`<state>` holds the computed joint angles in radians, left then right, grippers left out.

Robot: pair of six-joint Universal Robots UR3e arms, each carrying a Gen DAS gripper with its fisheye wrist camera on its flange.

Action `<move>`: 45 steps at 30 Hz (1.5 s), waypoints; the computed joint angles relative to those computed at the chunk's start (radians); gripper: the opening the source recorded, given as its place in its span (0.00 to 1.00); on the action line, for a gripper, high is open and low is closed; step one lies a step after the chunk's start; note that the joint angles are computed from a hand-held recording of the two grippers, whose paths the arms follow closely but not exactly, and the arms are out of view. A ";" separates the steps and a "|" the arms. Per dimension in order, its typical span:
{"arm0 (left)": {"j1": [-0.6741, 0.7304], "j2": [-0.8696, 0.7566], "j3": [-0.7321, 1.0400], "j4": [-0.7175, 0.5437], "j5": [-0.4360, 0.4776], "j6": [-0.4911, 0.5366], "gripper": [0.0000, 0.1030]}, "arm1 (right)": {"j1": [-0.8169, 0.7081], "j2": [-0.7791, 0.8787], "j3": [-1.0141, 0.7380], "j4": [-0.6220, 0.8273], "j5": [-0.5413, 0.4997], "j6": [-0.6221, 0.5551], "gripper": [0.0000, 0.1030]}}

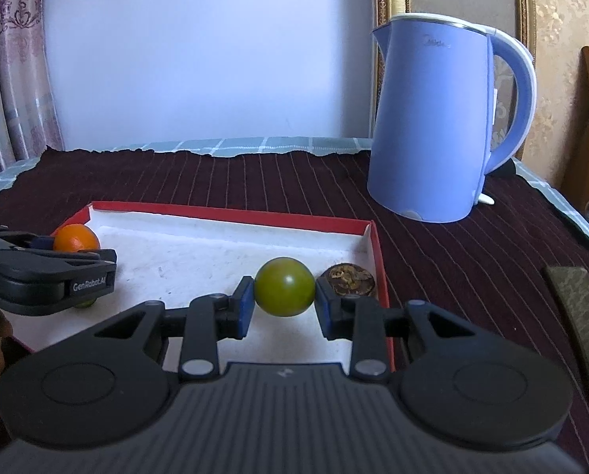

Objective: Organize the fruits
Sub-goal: 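Open both grippers to release the orange and green fruit into the tray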

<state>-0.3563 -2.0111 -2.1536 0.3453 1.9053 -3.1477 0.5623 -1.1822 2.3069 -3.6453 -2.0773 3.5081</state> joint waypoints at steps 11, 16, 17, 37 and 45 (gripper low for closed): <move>-0.034 -0.053 0.067 0.029 0.031 0.021 0.40 | -0.038 0.019 -0.080 0.053 0.012 -0.013 0.31; -0.039 -0.054 0.077 0.009 0.030 0.017 0.40 | -0.042 0.029 -0.084 0.042 0.004 -0.013 0.41; -0.036 -0.053 0.078 0.006 0.027 0.017 0.40 | -0.042 0.028 -0.084 0.043 0.003 -0.013 0.41; -0.032 0.039 -0.074 0.125 0.036 0.019 0.57 | 0.019 0.024 -0.045 -0.008 -0.063 -0.007 0.60; 0.000 0.141 -0.229 0.196 -0.023 0.002 0.57 | 0.081 0.017 -0.023 -0.041 -0.127 0.003 0.73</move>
<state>-0.3562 -1.8706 -2.3821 0.5416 1.8822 -3.1457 0.6428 -1.1650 2.2834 -3.6861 -2.2041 3.5113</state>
